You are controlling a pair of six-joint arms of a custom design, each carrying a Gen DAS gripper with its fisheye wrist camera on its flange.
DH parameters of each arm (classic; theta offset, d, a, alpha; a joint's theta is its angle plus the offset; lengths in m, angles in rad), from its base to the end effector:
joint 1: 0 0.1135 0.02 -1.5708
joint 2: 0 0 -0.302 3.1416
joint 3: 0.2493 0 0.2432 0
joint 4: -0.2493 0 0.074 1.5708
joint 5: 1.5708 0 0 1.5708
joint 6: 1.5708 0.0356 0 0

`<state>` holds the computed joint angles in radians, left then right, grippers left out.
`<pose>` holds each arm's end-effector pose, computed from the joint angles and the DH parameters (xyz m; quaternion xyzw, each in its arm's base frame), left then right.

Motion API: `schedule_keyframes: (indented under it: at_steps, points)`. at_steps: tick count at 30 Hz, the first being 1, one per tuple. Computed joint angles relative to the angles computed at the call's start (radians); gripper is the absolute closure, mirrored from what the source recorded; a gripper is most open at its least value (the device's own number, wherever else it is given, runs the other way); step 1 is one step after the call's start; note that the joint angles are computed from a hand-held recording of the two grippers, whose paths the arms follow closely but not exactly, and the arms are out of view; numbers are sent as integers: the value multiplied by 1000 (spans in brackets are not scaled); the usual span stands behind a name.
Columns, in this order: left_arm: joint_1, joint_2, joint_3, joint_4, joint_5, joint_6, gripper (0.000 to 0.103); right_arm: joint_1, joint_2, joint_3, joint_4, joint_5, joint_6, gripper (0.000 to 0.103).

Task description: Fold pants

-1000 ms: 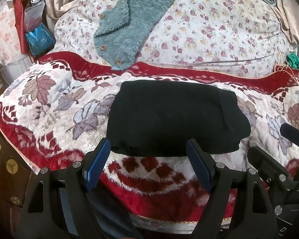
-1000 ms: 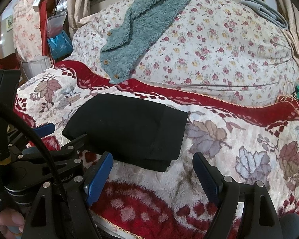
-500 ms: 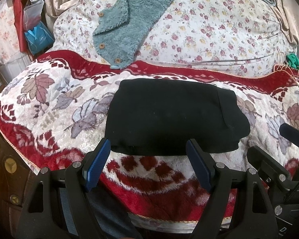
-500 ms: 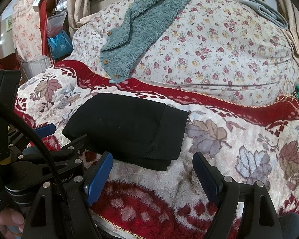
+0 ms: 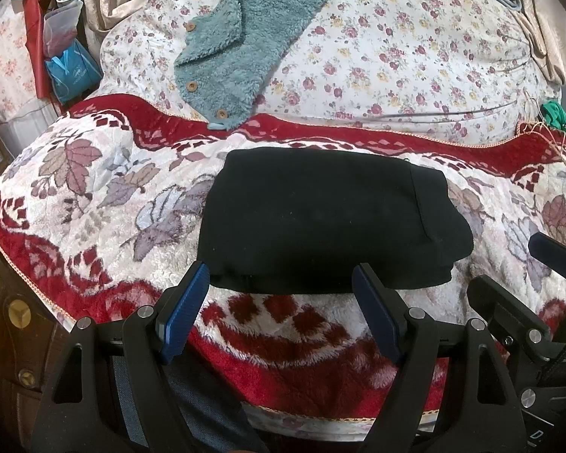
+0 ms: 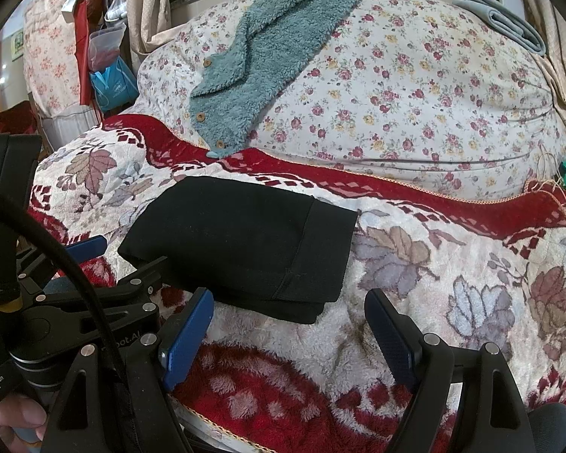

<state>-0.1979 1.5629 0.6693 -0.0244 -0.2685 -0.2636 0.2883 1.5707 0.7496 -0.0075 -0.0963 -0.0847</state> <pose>0.2743 -0.0454 0.1834 -0.0737 0.9368 0.0507 0.3383 0.2852 0.0881 0.2032 -0.1897 0.9115 0.0814 0.3558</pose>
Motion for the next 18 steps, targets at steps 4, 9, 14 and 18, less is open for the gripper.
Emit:
schedule_keyframes:
  at_steps: [4,9,14,18]
  points:
    - [4,-1,2,-2,3,3,24,0,-1,-2,1,1,-1,22]
    - [2,-1,1,-2,2,1,24,0,-2,-4,1,1,0,22]
    - [5,-1,3,-4,5,4,24,0,0,0,-1,1,-1,22]
    - [6,0,3,-4,6,4,24,0,0,0,0,0,-1,22]
